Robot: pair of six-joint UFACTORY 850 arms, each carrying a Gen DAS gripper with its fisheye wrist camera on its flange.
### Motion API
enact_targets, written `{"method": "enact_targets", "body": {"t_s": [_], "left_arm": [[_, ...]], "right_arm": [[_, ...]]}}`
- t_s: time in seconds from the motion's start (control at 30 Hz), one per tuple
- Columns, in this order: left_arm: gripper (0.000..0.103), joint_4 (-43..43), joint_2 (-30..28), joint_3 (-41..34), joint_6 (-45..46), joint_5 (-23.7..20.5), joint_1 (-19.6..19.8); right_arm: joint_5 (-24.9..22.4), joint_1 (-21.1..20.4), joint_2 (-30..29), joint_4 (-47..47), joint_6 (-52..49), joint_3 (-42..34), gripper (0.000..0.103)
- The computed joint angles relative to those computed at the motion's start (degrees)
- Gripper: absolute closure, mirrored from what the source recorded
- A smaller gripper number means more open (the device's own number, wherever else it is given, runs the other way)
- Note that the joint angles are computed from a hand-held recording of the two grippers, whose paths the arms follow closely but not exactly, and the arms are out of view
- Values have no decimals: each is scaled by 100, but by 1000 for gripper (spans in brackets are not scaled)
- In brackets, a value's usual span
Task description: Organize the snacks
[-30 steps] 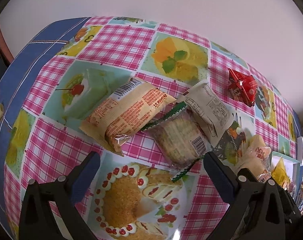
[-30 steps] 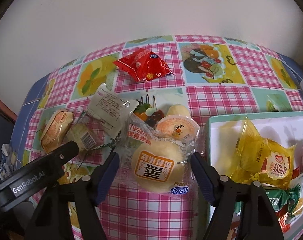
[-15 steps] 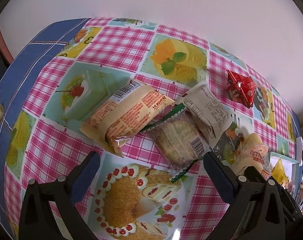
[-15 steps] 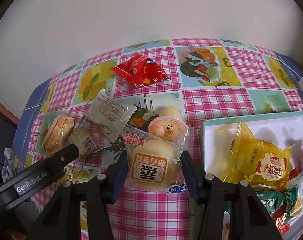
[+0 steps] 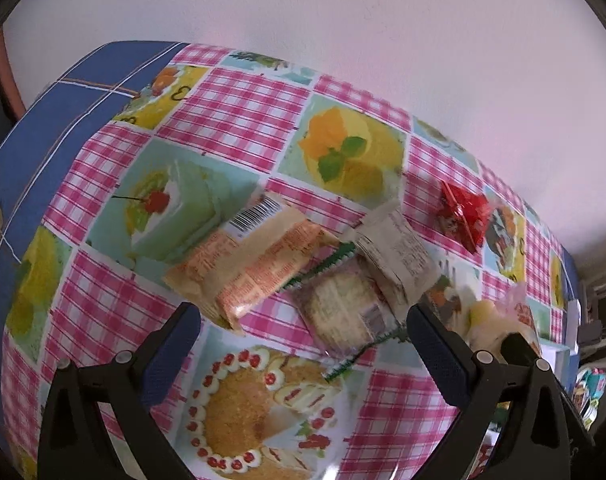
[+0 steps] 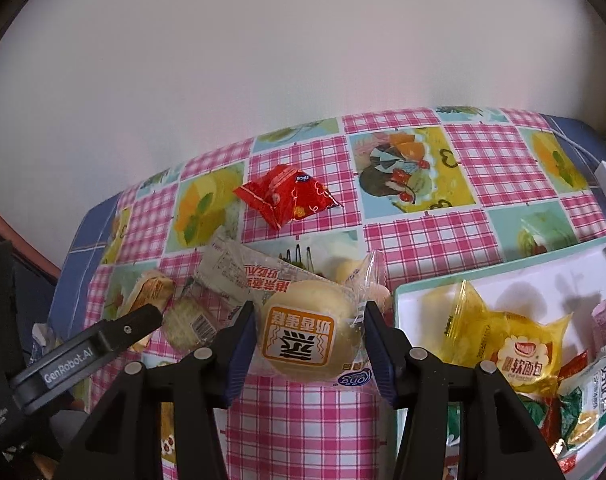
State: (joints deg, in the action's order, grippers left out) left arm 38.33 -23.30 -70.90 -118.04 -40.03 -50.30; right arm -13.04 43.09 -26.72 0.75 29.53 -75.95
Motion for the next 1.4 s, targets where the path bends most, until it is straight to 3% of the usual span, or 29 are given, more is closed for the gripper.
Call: {"method": "enact_targets", "body": {"t_s": [0.1, 0.3, 0.43, 0.6, 0.67, 0.83, 1.4], "left_arm": [[1, -128, 57, 50, 315, 96, 146], [2, -449, -108, -203, 1574, -351, 328], [21, -640, -181, -246, 2049, -375, 438], [25, -800, -286, -242, 2362, -144, 562], [41, -847, -324, -242, 2403, -140, 587], [58, -748, -271, -106, 2169, 73, 605], [64, 10, 11, 43, -120, -330, 13]], "right_arm": [[78, -43, -53, 557, -541, -41, 49], [174, -100, -132, 1010, -966, -108, 49], [170, -104, -221, 1149, -1120, -185, 49], [168, -78, -295, 1255, -1275, -255, 49], [167, -66, -313, 1165, -1197, -276, 49], [120, -58, -350, 1180, -1220, -309, 49], [-548, -239, -215, 1472, -1330, -295, 49]]}}
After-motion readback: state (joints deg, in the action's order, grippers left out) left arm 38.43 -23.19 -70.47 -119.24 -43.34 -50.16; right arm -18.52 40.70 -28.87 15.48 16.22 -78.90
